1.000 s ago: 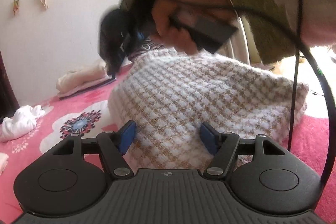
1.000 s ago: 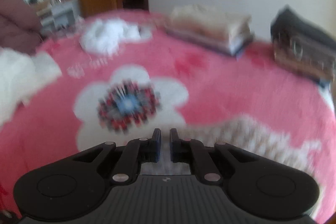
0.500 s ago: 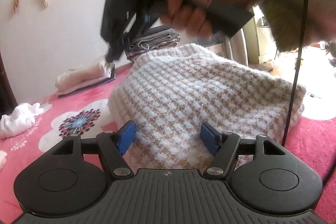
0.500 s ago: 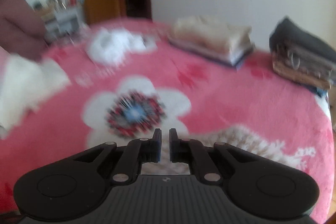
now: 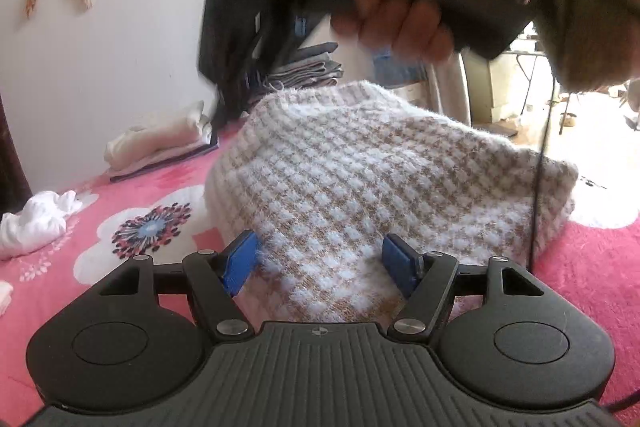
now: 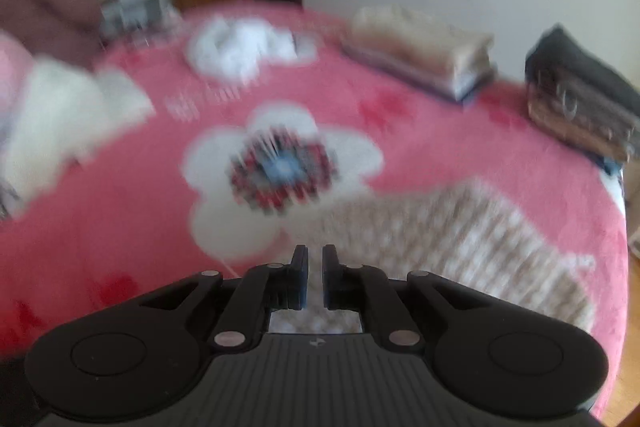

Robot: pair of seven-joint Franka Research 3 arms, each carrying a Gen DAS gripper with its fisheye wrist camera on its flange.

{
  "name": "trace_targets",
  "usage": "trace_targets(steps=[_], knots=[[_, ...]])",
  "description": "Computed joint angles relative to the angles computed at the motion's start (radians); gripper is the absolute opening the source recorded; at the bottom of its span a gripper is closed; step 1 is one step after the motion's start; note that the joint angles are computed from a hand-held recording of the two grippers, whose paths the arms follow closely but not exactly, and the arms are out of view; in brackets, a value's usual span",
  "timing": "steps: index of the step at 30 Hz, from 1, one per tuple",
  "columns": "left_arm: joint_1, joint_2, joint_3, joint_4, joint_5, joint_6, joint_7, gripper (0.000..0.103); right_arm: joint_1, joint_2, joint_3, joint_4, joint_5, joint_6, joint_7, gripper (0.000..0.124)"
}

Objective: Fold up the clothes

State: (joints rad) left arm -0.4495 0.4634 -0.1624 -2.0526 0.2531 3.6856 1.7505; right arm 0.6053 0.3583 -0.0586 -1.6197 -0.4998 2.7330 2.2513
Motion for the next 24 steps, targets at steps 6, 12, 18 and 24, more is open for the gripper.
trace_targets(steps=[6,12,18,24], knots=[[0.019,0.002,-0.015,0.010,0.039,-0.030,-0.026,0.070,0.003,0.015,0.025,-0.052,0.022,-0.065,-0.075,0.003],[0.191,-0.051,-0.125,-0.024,0.258,-0.074,-0.224,0.069,0.030,-0.005,0.013,-0.056,-0.057,-0.094,-0.081,0.004],[0.280,-0.072,-0.171,-0.036,0.460,-0.095,-0.405,0.069,-0.010,-0.049,0.082,-0.093,0.031,-0.032,-0.162,0.004],[0.383,-0.058,-0.256,0.002,0.689,-0.156,-0.588,0.069,0.003,-0.032,0.057,-0.152,0.058,0.003,-0.121,0.004]])
